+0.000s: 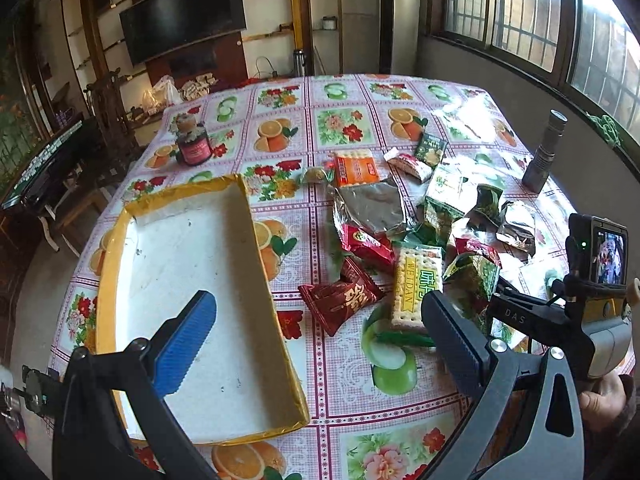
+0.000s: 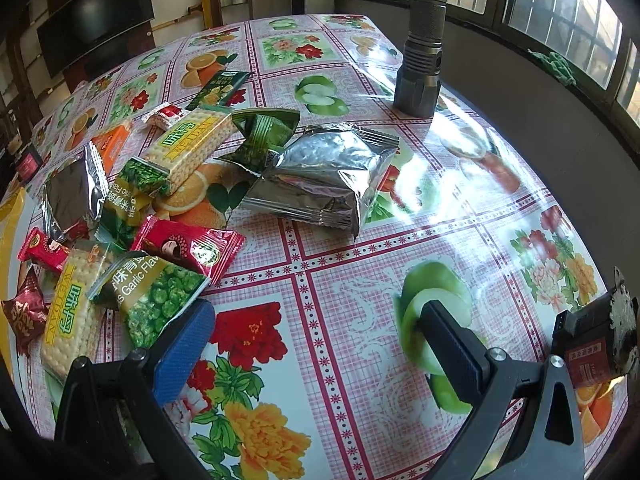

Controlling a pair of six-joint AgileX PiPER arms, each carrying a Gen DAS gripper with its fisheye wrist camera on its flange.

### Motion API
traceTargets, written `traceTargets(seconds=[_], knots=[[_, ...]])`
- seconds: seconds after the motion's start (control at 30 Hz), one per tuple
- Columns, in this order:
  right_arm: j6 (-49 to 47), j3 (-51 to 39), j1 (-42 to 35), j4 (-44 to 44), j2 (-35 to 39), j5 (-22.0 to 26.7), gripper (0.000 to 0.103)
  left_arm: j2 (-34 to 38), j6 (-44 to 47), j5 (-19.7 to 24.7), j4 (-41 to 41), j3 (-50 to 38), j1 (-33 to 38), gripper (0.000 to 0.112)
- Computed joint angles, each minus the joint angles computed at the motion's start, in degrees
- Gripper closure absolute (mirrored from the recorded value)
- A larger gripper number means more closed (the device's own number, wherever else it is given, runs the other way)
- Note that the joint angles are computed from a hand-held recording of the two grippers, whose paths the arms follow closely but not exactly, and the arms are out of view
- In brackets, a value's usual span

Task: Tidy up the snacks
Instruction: 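Move the left tool over the WEIDAN cracker pack and open its fingers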

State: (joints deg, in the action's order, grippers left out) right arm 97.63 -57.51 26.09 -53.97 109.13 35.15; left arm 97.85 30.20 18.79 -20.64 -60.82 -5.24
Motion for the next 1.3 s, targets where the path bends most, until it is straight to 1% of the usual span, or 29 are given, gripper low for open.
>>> traceTargets(seconds=[0.03,0.1,0.17,0.23,0.27,0.3,0.37,0.43,0.5,0.57,0.67,0.7,0.8,0.93,0.97,1.0,1.07,1.13,1.23,1.27,1.3], knots=[[0.2,0.1,0.0,-0.1,0.0,-0.1,0.0,0.6,-1.0,0.6,0.7,-0.6,-0.2,0.01],[0.1,0.1,0.0,0.0,-0.1,-0.1,0.0,1.3,-4.7,0.5,4.4,-1.2,-1.2,0.01],[0.1,0.3,-0.2,-0.2,-0.1,-0.6,0.0,2.2,-4.3,1.8,4.5,-2.3,-1.5,0.01],[-3.8,0.3,-1.0,1.7,-0.4,-1.8,0.0,4.1,-0.8,7.4,1.2,-6.3,-0.6,0.01],[-7.5,0.6,-1.8,4.1,-1.2,-3.1,0.004,5.5,1.9,11.6,-1.4,-9.2,0.2,0.01],[-8.8,1.5,-2.1,5.2,-2.4,-3.5,0.008,6.8,3.2,15.2,-3.0,-11.8,0.8,0.01],[-8.2,4.1,-2.3,5.3,-6.0,-3.5,0.009,9.7,5.6,23.4,-6.0,-17.2,1.7,0.01],[-8.1,6.7,-2.7,4.4,-9.8,-4.6,0.008,12.4,6.1,29.6,-7.8,-21.5,1.9,0.01],[-13.8,8.0,-4.3,7.4,-13.0,-5.7,0.008,14.8,5.5,34.1,-8.9,-24.2,1.2,0.01],[-19.9,7.3,-5.2,10.8,-13.5,-5.2,0.008,16.9,5.2,36.7,-9.5,-25.5,-0.4,0.01],[-22.7,5.5,-4.9,11.7,-12.2,-2.4,0.008,20.4,4.2,40.7,-9.3,-29.0,-2.7,0.01],[-22.6,5.5,-5.1,11.5,-12.0,-2.6,0.008,21.5,3.9,42.0,-9.5,-30.2,-3.1,0.011],[-23.2,6.6,-6.5,12.5,-11.9,-4.8,0.008,25.1,0.9,43.9,-8.5,-34.8,-4.4,0.011],[-24.9,6.9,-7.8,13.8,-11.5,-5.3,0.008,31.0,-1.7,49.4,-8.7,-42.8,-4.7,0.011],[-25.0,7.0,-8.1,13.8,-11.6,-5.3,0.008,31.9,-2.3,50.0,-8.5,-43.9,-4.8,0.012],[-25.0,7.1,-8.2,13.6,-11.7,-5.3,0.008,31.7,-2.0,49.1,-8.7,-43.6,-4.9,0.012],[-25.5,6.8,-8.6,13.6,-11.7,-4.8,0.008,32.6,-1.8,50.3,-8.9,-45.2,-5.2,0.012],[-26.0,5.5,-8.9,13.6,-11.0,-3.2,0.008,32.7,-2.3,50.3,-8.2,-45.6,-5.4,0.013],[-28.3,2.4,-9.9,14.6,-9.0,-0.8,0.008,32.3,-2.9,49.3,-5.9,-45.3,-6.2,0.022],[-29.6,0.9,-10.3,15.2,-8.0,0.5,0.008,31.9,-3.8,48.7,-4.5,-45.1,-6.5,0.03],[-30.8,-0.9,-10.6,15.5,-6.8,2.1,0.008,31.8,-4.5,48.3,-3.2,-45.1,-6.8,0.043]])
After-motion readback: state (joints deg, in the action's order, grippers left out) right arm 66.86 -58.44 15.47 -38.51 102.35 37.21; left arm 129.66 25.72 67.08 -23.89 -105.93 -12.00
